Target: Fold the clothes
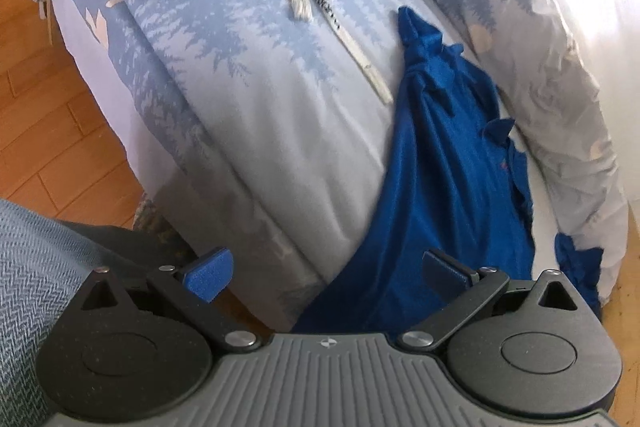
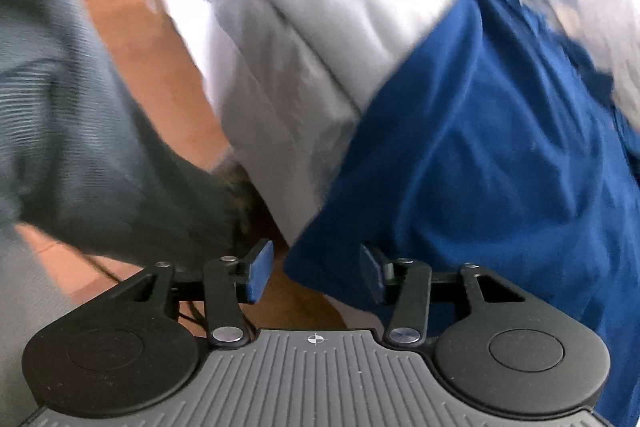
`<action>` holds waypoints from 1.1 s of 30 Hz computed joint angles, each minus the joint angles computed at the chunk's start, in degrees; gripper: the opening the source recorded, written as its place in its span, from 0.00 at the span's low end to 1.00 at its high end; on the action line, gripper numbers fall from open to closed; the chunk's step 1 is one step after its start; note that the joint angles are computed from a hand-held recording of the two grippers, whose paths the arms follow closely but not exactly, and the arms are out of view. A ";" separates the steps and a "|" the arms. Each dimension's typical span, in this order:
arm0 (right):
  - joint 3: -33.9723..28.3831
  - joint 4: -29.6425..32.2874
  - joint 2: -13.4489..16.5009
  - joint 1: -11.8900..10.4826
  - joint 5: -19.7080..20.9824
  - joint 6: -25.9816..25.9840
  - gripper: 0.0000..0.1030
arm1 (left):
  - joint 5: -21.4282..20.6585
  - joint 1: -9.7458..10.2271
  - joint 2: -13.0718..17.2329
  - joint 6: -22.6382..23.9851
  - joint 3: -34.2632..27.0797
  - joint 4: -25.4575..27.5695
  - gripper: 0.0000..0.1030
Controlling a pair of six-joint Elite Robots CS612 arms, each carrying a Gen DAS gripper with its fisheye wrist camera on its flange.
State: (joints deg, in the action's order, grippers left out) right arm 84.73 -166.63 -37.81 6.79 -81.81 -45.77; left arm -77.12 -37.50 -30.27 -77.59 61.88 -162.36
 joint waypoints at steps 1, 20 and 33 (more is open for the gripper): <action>-0.82 0.22 0.62 0.49 -1.91 1.26 0.38 | 0.29 -0.02 -0.07 -0.14 0.15 -0.33 1.00; 2.23 12.62 -7.45 -7.52 25.50 10.53 0.01 | -13.74 1.08 4.85 8.78 -4.55 -6.14 1.00; 3.50 13.15 -8.79 -7.67 26.65 6.34 0.01 | -23.70 1.36 8.61 9.12 -9.27 -6.71 0.61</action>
State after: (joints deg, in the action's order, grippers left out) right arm 88.23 -153.48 -46.61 -0.88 -55.16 -39.42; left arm -100.81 -36.14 -21.66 -68.47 52.61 -169.07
